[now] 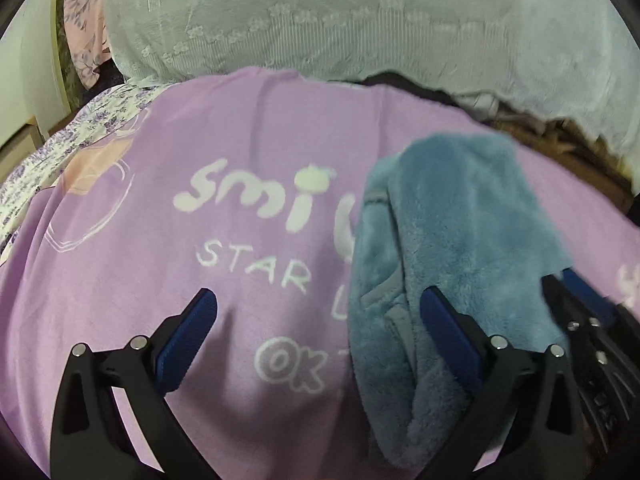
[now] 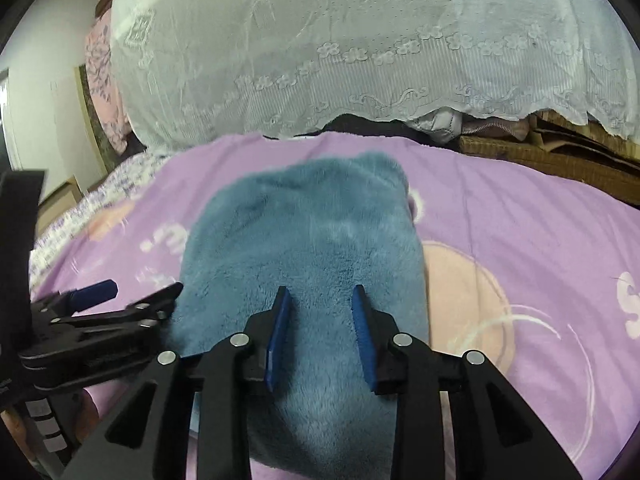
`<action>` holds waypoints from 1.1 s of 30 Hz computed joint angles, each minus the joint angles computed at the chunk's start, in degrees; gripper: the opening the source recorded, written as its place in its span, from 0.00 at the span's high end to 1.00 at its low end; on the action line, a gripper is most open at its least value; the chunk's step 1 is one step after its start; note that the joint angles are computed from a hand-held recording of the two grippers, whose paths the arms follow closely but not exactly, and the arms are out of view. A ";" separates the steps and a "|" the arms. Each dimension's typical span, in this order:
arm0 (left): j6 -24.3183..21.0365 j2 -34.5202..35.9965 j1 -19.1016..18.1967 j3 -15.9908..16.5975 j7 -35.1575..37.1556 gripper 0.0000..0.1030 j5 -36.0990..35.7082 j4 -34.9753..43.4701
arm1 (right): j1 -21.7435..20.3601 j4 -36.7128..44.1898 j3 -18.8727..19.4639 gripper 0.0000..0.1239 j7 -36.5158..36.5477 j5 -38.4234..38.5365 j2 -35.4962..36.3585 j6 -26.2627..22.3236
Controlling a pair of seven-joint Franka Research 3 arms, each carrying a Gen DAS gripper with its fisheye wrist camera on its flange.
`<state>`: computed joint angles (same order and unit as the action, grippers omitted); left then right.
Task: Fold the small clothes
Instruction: 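Grip the rolled blue bundle from both sides with both tools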
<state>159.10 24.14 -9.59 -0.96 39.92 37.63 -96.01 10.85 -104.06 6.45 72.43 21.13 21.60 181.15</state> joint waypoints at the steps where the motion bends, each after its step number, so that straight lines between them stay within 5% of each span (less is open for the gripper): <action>1: -0.08 0.13 -0.57 0.64 -1.09 0.04 0.85 0.02 | 0.44 -0.21 -0.44 0.74 0.04 -0.26 -0.05 0.39; 5: 0.11 -0.17 -0.90 1.01 -2.06 0.04 2.21 -0.40 | -4.24 -0.65 5.03 0.73 -2.69 1.87 0.32 1.88; 10: 1.22 -1.06 -0.35 0.73 -2.76 0.04 2.77 -1.39 | -4.95 -1.65 5.97 0.73 -3.55 2.79 -0.26 3.29; 16: 3.17 -2.62 -0.58 1.16 -4.45 0.05 3.99 -2.68 | -10.02 -4.50 11.46 0.67 -5.56 3.99 -2.61 5.55; 21: 7.79 -4.92 -0.15 1.24 -6.99 0.05 5.59 -5.09 | -19.50 -5.51 21.69 0.66 -6.13 3.60 -2.98 7.94; 24: 8.12 -4.87 -0.88 1.47 -7.07 0.05 7.35 -4.91 | -16.63 -5.10 18.12 0.64 -4.17 2.41 -2.93 6.73; 27: 3.84 -2.74 -1.98 1.16 -4.92 0.04 8.48 -2.67 | -11.39 -3.06 11.75 0.61 -2.65 2.80 -1.82 1.97; 33: 2.89 -2.04 -3.13 2.02 -7.44 0.04 12.52 -2.01 | -14.21 -2.25 15.48 0.59 -7.96 8.23 -0.80 2.04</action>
